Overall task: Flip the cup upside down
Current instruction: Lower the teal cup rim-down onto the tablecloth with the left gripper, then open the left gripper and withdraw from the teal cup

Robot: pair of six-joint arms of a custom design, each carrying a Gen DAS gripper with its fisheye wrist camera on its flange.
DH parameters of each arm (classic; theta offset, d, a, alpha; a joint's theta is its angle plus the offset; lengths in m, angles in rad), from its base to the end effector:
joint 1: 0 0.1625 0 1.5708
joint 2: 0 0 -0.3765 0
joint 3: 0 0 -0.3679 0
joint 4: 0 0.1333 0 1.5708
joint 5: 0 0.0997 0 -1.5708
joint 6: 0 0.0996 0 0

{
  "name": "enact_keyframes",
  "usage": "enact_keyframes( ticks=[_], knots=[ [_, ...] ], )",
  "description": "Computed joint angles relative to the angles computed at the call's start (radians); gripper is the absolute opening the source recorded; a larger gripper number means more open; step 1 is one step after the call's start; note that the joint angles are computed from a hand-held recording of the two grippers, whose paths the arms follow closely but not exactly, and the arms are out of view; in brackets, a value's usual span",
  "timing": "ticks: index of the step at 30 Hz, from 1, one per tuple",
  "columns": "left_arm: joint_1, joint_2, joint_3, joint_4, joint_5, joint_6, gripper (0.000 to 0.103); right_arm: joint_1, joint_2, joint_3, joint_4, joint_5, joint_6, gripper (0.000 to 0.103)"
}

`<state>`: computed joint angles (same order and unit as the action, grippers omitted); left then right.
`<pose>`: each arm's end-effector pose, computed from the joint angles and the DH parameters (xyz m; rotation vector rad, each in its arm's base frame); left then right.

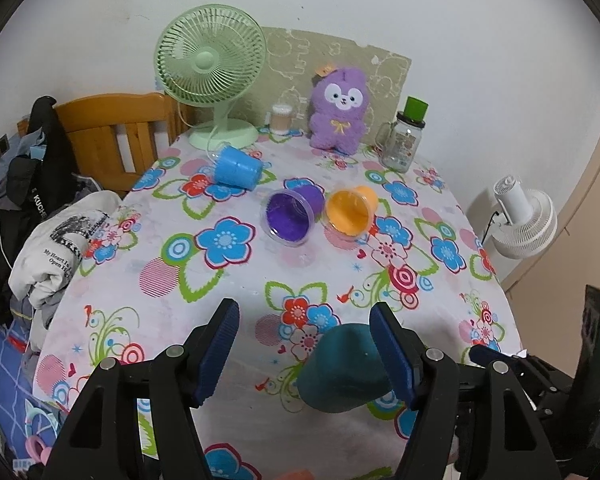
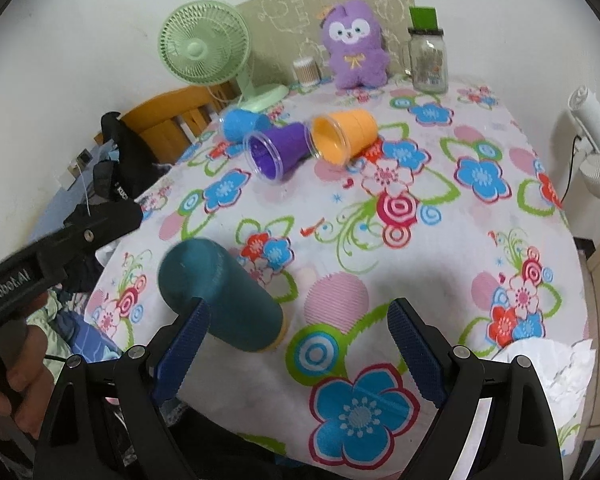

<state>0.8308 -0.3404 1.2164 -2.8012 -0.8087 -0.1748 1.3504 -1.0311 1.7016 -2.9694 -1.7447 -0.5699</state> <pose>-0.3288 -0.6598 -0.0274 0.5207 2.4312 -0.8372 -0.0226 -0.6318 0.2500 0.3651 -2.5620 0.8228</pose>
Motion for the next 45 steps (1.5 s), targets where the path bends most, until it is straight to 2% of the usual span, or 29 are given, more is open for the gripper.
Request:
enact_keyframes(
  ticks=[7,11,23,31,45],
  knots=[
    [-0.002,-0.019,0.031,-0.052,0.010,0.012,0.072,0.029,0.009,0.000,-0.046,-0.016,-0.013,0.093],
    [-0.004,-0.030,0.052,-0.084,0.015,0.022,0.075,0.040,0.012,0.007,-0.070,-0.016,-0.026,0.101],
    [-0.017,-0.047,0.094,-0.166,0.045,0.065,0.088,0.056,-0.007,0.032,-0.166,-0.007,-0.010,0.101],
    [-0.025,-0.052,0.110,-0.215,0.054,0.094,0.092,0.070,-0.018,0.051,-0.224,0.002,-0.026,0.101],
    [-0.028,-0.059,0.127,-0.254,0.063,0.110,0.094,0.078,-0.022,0.056,-0.233,0.008,-0.040,0.101]
  ],
)
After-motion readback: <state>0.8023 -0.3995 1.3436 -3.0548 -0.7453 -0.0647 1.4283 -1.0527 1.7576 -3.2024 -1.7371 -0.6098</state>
